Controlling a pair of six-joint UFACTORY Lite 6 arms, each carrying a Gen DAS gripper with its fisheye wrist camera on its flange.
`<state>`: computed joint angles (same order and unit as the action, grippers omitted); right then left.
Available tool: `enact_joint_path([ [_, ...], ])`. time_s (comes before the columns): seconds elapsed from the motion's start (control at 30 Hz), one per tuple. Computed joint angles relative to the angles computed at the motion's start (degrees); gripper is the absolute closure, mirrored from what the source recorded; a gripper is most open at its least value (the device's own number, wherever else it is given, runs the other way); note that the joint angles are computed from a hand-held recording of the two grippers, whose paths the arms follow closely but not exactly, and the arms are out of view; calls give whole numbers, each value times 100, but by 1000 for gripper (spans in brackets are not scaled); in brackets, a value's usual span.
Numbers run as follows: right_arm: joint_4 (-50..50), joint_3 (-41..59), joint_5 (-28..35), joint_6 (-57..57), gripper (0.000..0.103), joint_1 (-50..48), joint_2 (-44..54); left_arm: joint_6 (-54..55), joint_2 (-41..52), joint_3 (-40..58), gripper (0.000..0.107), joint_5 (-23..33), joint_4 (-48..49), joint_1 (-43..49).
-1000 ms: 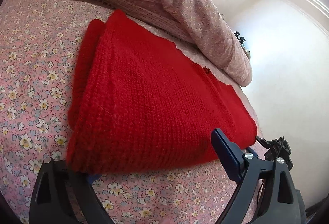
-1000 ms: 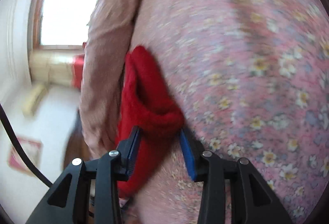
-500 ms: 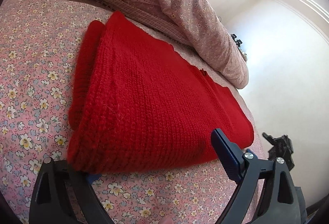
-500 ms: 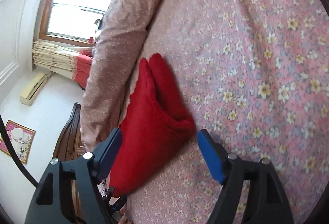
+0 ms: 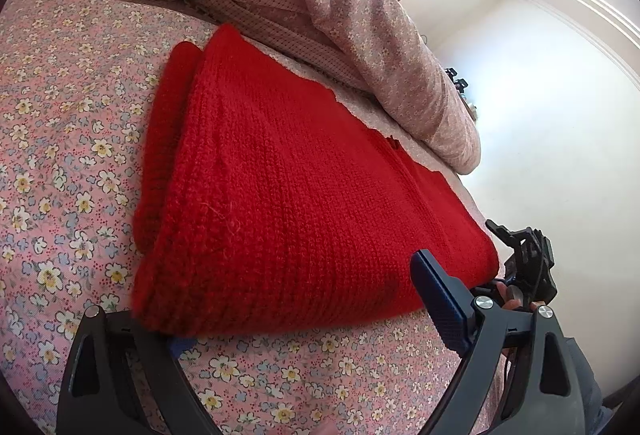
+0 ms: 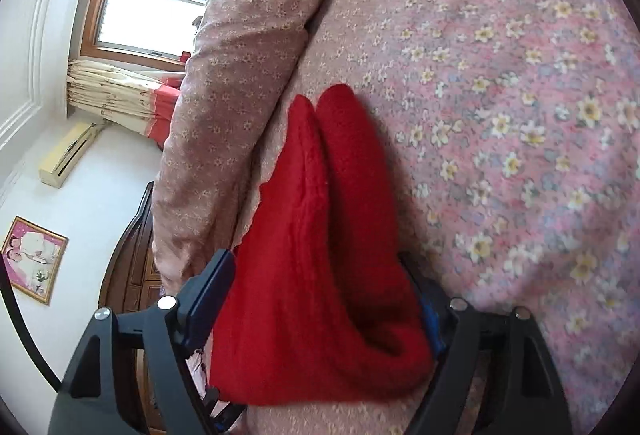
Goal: Fold small clothes
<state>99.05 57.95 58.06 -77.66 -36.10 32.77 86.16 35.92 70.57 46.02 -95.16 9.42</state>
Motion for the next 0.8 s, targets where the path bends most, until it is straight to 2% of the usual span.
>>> enact_joint_path([
  [0.17,260,-206,-84,-630,23,146,-159,-59,-23,16,19,-19,-6,-37],
  [0.23,169,-153,-120,-561,32,97,-105,-139,36,105,19,12,21,-20],
  [0.3,279,-189,-97,-454,51,-9,-21,-180,36,123,22,-4,-55,-20],
  [0.33,314,-221,28,-459,56,-126,57,-199,52,140,28,-78,-83,-21],
  [0.37,364,-214,231,-451,63,-234,184,-299,61,146,62,-102,-104,19],
  [0.4,391,-212,437,-483,69,-319,299,-639,292,313,87,115,-48,119],
  [0.47,446,-263,631,-672,74,-388,396,-1154,802,671,91,854,42,396],
  [0.5,518,-360,600,-809,76,-367,318,-1170,854,694,92,1021,1,466],
  [0.67,628,-600,679,-848,80,-389,160,-804,73,136,95,201,-219,130],
  [0.73,440,-647,793,-824,81,-541,87,-870,-242,-128,96,190,-276,100],
  [0.8,181,-776,648,-811,81,-711,-154,-690,-726,-556,96,108,-292,41],
])
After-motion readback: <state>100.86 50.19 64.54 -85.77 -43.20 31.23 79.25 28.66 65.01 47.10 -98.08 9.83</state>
